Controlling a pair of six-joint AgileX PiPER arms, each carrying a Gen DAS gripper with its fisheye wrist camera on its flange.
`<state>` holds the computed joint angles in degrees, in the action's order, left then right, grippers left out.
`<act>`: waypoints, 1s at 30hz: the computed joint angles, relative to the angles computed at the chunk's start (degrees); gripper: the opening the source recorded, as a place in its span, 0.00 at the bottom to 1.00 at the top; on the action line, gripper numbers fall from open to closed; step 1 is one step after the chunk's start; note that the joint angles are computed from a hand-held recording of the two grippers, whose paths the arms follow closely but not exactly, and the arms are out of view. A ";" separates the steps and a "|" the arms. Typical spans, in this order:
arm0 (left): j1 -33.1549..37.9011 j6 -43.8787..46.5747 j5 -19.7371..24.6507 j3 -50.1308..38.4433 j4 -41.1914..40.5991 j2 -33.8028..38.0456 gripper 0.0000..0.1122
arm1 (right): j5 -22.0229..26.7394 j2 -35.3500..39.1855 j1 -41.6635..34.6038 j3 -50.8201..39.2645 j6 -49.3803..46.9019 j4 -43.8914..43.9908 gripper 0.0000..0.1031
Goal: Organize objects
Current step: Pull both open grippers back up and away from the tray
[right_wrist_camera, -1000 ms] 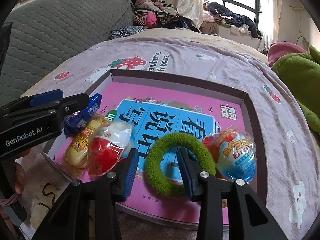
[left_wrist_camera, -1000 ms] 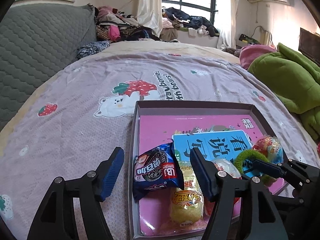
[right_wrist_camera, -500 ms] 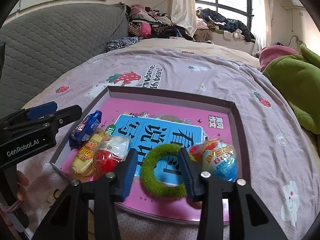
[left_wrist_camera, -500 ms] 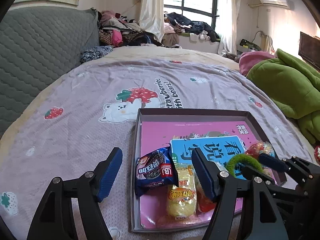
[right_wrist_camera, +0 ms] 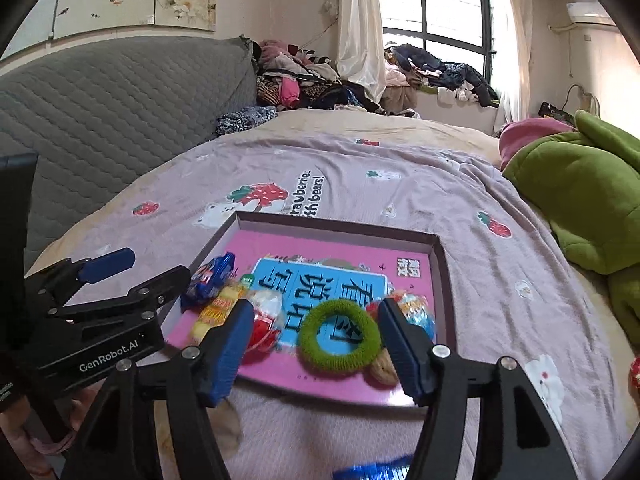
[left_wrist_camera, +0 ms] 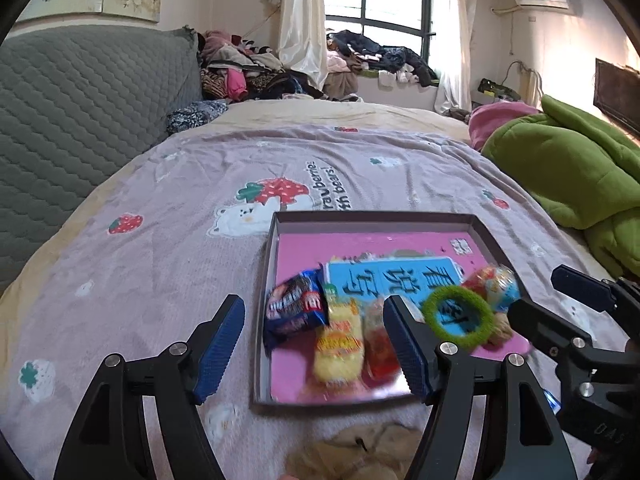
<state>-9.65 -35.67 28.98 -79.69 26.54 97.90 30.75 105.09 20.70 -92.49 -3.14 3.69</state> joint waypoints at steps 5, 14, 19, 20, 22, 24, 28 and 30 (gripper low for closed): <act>-4.20 -2.82 2.88 5.87 2.63 -6.06 0.65 | 1.34 -5.12 0.05 4.50 2.47 -1.16 0.62; -10.61 -7.33 13.44 8.54 4.73 -17.24 0.65 | 6.74 -17.27 -0.33 9.09 4.00 -2.88 0.63; -14.85 -8.84 20.59 7.41 6.75 -22.41 0.65 | 10.32 -23.78 -0.63 11.01 4.16 -4.26 0.64; -15.92 -9.15 22.42 6.96 7.24 -23.37 0.65 | 11.17 -25.14 -0.96 11.27 3.92 -3.96 0.64; -17.87 -9.69 25.32 6.11 8.00 -25.12 0.65 | 12.32 -27.22 -1.46 11.78 3.46 -3.61 0.64; -19.61 -9.70 27.63 5.39 8.51 -26.32 0.65 | 13.53 -29.36 -1.60 12.40 3.30 -3.88 0.64; -24.20 -11.12 33.20 4.48 10.27 -28.67 0.65 | 15.94 -33.01 -1.71 14.18 2.83 -4.22 0.64; -25.46 -11.68 34.59 4.71 10.23 -29.72 0.65 | 16.88 -34.78 -1.43 15.43 2.63 -4.54 0.64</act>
<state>-35.11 -47.34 63.57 -74.99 36.77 68.18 47.62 70.31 19.26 -77.06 -0.50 -0.85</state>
